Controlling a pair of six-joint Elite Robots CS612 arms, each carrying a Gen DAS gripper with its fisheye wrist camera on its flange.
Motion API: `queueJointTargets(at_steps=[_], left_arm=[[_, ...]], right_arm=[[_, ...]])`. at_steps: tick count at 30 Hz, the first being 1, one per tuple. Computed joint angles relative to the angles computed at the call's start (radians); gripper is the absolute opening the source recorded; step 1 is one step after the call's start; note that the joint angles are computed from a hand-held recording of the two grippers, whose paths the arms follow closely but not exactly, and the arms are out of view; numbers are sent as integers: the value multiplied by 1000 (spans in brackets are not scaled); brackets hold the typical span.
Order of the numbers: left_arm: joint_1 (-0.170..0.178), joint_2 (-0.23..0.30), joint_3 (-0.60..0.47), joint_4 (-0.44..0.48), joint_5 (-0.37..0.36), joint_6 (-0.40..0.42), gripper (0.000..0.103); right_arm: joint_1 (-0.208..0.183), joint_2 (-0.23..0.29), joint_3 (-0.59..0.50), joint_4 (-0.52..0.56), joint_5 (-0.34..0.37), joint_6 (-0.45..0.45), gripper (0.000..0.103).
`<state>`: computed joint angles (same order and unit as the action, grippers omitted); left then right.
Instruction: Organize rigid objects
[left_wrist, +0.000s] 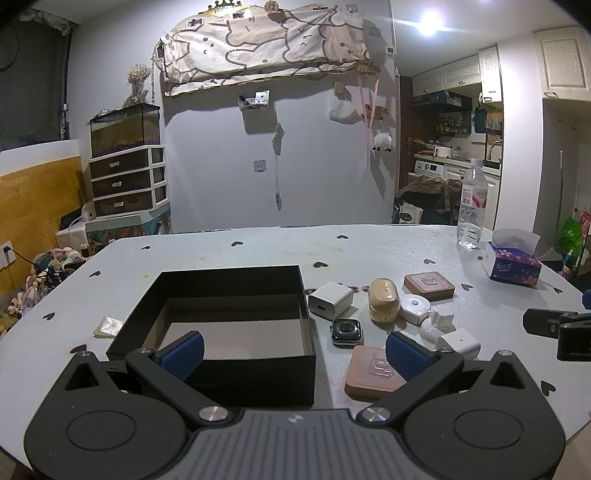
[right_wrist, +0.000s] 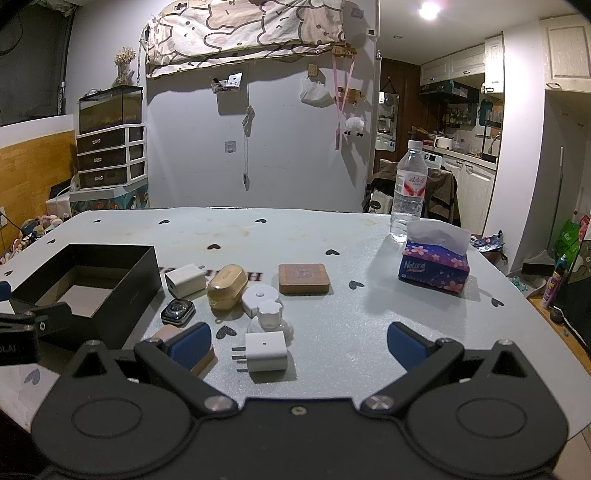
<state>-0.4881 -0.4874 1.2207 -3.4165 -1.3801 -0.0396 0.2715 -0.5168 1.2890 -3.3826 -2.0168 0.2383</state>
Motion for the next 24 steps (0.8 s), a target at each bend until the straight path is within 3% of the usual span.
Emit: queueJointTargets(at_steps=[5,19,24], left_arm=[[2,-7,5,-11,15,13,103],[46,46,-118,-27,103,-15,103],[67,70,-184,27,135,-9,103]], right_arm=[[-2,2,-3,4,3,6,103],[-8,44,-85,12,35,8,103],[-14,71,-126,35,36,34,103]])
